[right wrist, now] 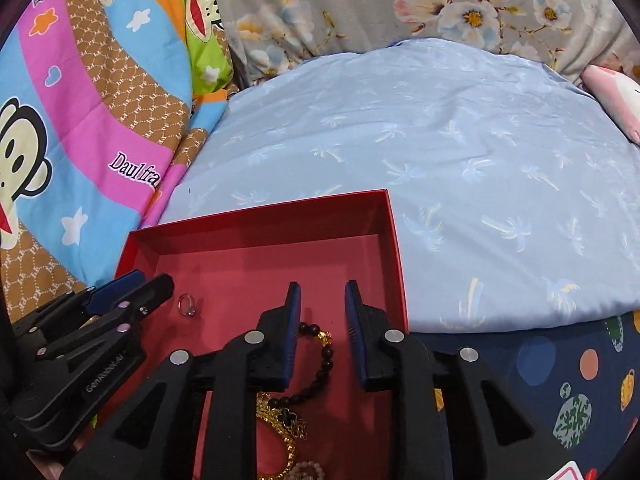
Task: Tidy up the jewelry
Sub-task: 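Carry the bracelet and ring into the red tray and open both grippers, then move both grippers back to the small gold hoop earrings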
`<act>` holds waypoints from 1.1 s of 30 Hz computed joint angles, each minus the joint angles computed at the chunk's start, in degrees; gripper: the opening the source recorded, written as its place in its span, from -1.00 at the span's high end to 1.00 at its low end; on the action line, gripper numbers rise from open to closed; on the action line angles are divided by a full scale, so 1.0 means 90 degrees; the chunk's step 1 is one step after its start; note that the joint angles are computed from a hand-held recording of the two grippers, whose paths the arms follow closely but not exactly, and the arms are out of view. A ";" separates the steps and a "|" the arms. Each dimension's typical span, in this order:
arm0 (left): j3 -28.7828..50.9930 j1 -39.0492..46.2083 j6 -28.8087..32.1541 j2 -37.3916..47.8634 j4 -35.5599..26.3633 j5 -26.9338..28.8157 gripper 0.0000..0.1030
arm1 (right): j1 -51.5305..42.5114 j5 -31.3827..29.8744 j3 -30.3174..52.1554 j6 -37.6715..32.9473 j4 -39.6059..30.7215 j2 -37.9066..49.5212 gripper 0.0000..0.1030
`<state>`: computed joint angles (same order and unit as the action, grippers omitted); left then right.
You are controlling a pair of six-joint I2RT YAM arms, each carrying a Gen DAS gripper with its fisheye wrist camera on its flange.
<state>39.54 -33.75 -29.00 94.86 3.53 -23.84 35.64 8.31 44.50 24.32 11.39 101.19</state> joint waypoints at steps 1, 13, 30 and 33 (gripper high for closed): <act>-0.0049 -0.0005 -0.0065 -0.0030 0.0007 -0.0009 0.26 | 0.0010 0.0002 -0.0082 0.0005 0.0045 -0.0075 0.55; -0.0518 -0.0497 -0.0479 -0.1162 -0.0715 -0.0376 0.26 | 0.0706 0.0348 -0.1023 0.0351 -0.0273 -0.1835 0.55; -0.1036 -0.4335 -0.4266 -0.2735 -0.3949 -0.1915 0.15 | 0.4836 0.2944 -0.2701 0.3577 -0.2997 -0.5269 0.55; -0.1092 -0.5437 -0.5690 -0.2418 -0.4511 -0.2019 0.15 | 0.6076 0.3551 -0.2800 0.4975 -0.3730 -0.5241 0.55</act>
